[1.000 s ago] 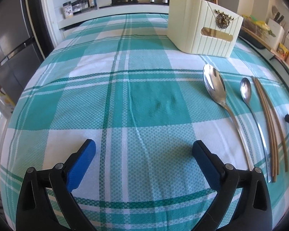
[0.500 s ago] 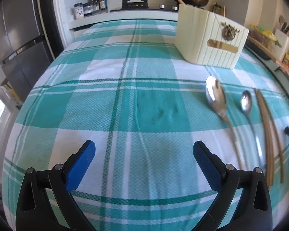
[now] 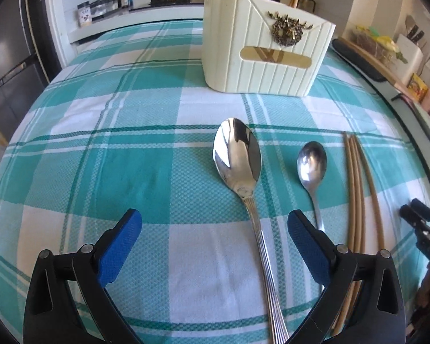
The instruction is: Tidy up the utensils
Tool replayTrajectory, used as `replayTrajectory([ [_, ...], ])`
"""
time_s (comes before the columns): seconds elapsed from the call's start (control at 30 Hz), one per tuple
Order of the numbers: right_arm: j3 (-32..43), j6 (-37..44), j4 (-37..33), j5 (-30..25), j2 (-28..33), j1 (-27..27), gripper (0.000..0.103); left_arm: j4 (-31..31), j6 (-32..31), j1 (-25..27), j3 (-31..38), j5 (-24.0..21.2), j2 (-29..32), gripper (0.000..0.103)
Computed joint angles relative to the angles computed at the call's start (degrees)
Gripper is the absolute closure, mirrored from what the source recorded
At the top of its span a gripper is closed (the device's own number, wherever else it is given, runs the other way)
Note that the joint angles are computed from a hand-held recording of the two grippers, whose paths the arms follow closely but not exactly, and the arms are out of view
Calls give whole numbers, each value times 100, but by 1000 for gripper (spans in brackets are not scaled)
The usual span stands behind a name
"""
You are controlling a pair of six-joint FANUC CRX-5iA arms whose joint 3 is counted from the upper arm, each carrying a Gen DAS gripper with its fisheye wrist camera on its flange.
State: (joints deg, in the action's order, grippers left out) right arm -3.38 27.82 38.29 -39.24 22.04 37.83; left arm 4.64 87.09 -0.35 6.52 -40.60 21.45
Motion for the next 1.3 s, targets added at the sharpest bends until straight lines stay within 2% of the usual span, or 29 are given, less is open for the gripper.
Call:
replayTrajectory([
  [0.07, 2, 0, 0, 0, 2, 0, 53, -387, 307, -81, 139, -109, 84, 1],
  [0.13, 0, -1, 0, 2, 0, 0, 53, -707, 535, -140, 89, 45, 19, 0],
  [0.23, 1, -1, 2, 1, 2, 0, 53, -1056, 781, -164, 112, 12, -31, 0],
  [0.33, 1, -2, 1, 3, 3, -1, 53, -675, 597, 22, -72, 82, -85, 0],
  [0.7, 85, -184, -90, -131, -6, 54, 53, -633, 531, 46, -136, 173, -104, 0],
  [0.87, 580, 962, -1424, 315, -39, 210, 53, -638, 538, 45, -135, 170, -105, 0],
  [0.97, 984, 1513, -1582, 131, 201, 355, 53, -636, 537, 46, -136, 171, -105, 0],
  [1.07, 1345, 1678, -1615, -236, 506, 412, 53, -625, 530, 48, -141, 177, -105, 0],
  [1.13, 1466, 1718, -1720, -264, 612, 395, 57, -637, 563, 49, -128, 171, -99, 0],
  [1.2, 1388, 1597, -1424, -235, 634, 424, 67, -662, 616, 47, -105, 152, -93, 1],
  [1.27, 1397, 1508, -1090, -419, 696, 467, 87, -694, 679, 51, -81, 129, -89, 1],
  [1.3, 1395, 1399, -887, -531, 729, 488, 91, -734, 739, 52, -64, 111, -87, 1],
])
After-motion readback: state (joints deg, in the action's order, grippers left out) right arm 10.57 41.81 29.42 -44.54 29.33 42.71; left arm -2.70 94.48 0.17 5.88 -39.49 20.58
